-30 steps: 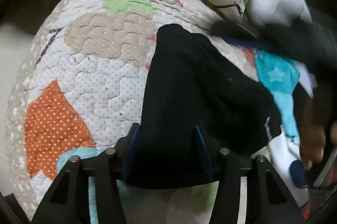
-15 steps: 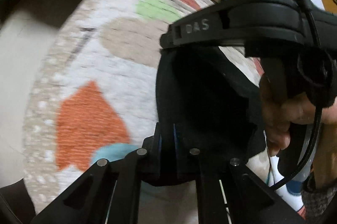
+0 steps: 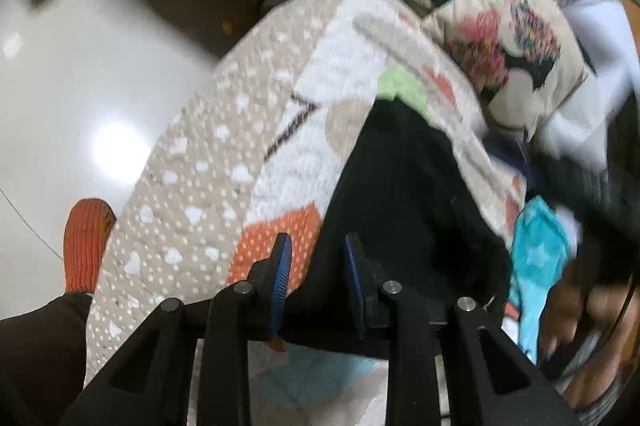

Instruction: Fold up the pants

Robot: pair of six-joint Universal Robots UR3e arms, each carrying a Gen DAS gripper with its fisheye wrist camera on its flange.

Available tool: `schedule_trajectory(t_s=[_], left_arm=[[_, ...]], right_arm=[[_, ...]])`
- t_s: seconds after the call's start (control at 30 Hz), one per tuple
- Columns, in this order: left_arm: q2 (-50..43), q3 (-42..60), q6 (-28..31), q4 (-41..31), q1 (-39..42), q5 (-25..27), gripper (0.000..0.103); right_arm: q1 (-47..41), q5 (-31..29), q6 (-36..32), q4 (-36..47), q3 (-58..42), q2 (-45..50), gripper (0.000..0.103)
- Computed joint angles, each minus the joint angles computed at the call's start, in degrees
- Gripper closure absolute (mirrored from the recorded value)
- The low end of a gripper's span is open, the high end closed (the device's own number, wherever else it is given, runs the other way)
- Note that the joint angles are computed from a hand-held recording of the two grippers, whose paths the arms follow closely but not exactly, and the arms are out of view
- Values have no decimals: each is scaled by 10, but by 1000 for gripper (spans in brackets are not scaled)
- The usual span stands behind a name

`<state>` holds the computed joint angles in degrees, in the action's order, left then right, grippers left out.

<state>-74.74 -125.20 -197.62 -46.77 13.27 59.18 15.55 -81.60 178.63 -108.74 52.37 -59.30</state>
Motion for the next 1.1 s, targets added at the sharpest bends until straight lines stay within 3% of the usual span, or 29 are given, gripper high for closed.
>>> schedule_trajectory(t_s=[0.13,0.23,0.27,0.33,0.4,0.53,0.57,0.63,0.73,0.8,0.83,0.97,1.1], left_arm=[[9,-9,-26,30,-2,11,77],[-5,-2,-30,40,-16,14,77],[-33,9,-40,73,-39,24,77],[-48,16,-50,85,-60,42,76],[-42,13,-38,79,-69,54,76],[-44,22,-12,63,-74,62,76],[-46,18,-14,77,-77,58,76],[-55,30,-3,78,-87,49,75],[-77,62,7,90,-133,75,71],[-95,106,8,75,-173,105,70],[-108,136,12,62,-187,98,64],[-207,301,16,3,-266,114,60],[-387,541,36,-49,-359,129,58]], right_arm=[[-55,11,-20,-24,240,-195,57],[-71,33,-26,-112,419,-291,58],[-61,21,-23,-135,457,-303,58],[-46,7,-5,-172,498,-300,59],[-43,5,9,-200,527,-295,81],[-39,-78,42,-259,589,-334,81],[-62,-70,46,-270,623,-372,80],[-159,11,31,-285,717,-492,79],[-335,118,37,-210,813,-672,77],[-455,187,-12,-100,844,-778,77],[-508,211,-45,-43,854,-828,77],[-617,253,-88,76,882,-929,77],[-627,258,-97,101,890,-971,73]])
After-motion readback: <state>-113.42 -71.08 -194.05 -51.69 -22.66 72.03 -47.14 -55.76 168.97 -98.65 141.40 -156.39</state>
